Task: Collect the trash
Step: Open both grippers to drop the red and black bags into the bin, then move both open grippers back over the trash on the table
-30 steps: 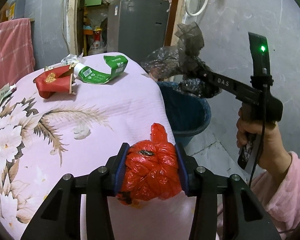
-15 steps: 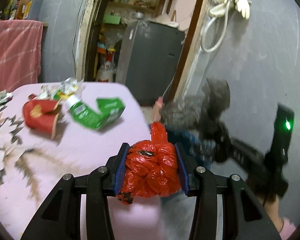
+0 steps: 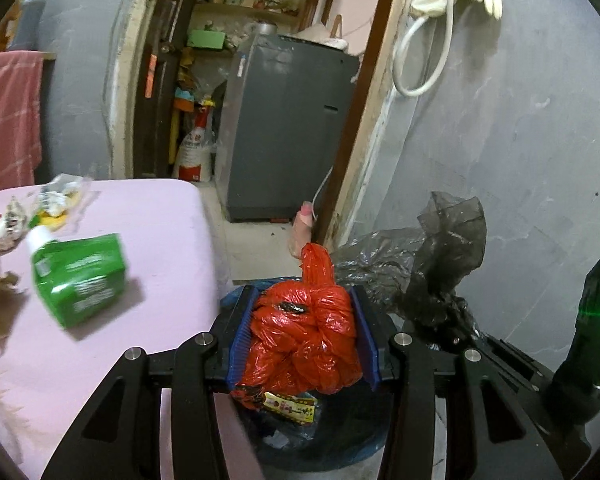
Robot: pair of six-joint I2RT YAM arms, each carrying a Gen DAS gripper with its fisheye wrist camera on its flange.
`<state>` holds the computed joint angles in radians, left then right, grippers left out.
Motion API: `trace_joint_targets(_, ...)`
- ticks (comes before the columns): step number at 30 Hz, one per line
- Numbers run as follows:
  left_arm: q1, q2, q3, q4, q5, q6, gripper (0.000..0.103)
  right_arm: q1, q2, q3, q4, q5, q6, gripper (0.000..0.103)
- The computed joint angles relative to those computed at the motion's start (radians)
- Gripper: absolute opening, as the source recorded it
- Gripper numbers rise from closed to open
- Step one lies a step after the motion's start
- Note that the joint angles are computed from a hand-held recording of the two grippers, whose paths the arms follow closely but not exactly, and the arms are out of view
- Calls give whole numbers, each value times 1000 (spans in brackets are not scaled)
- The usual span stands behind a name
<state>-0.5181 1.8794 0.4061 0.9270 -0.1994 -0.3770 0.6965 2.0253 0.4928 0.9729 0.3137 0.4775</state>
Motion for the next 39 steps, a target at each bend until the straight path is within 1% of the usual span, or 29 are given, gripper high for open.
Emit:
trace_joint_targets(7,20,81,100,-76,22,-14,41,-78,44,43,-46,-101,9,5)
trace_joint_targets(13,39,87,123,-115,53,-32,44,-93,61,67,-68,-137,9,8)
trace_joint_targets(16,45,75,124,-134,61,-40,45,-100,69,71,-68,-156,12,14)
trace_joint_targets(17,49,69,131,-151,67,-40,46,-102,70,72,-67,-162,13,21)
trace_joint_targets(18,52,62,128,-155,72,-44,47,-103,71,71,-62,-166,15,24)
trace_joint_targets(22,56,35,106,-155,75,-56,50,-105,72,74,-70,-175,15,25)
trace_joint_targets(24,63,19,91,-145,81,-61,55,-104,66,69,-70,-177,17,26)
trace_joint_targets(28,69,-22,67,-147,77,-63,56,-100,50,55,-63,-168,20,27)
trace_joint_targets(29,70,-38,56,-147,76,-65,56,-96,44,52,-59,-162,23,30)
trace_joint_targets(30,69,-54,46,-147,72,-66,56,-91,35,42,-49,-152,24,37)
trace_joint_targets(31,67,-68,35,-141,63,-64,56,-81,31,37,-38,-136,28,41)
trace_joint_targets(32,63,-83,23,-136,51,-62,59,-74,21,26,-23,-124,27,46)
trace_joint_targets(33,58,-108,-1,-120,33,-59,64,-65,7,17,-13,-110,23,49)
trace_joint_targets(35,52,-153,-40,-97,1,-53,67,-39,-24,-6,10,-64,10,53)
trace_joint_targets(37,47,-197,-67,-95,-23,-49,68,-13,-61,-31,33,-21,-2,55)
trace_joint_targets(38,46,-222,-81,-100,-34,-45,69,2,-79,-44,48,4,-9,59)
trace_joint_targets(39,45,-256,-100,-106,-51,-37,72,20,-95,-58,69,35,-18,68)
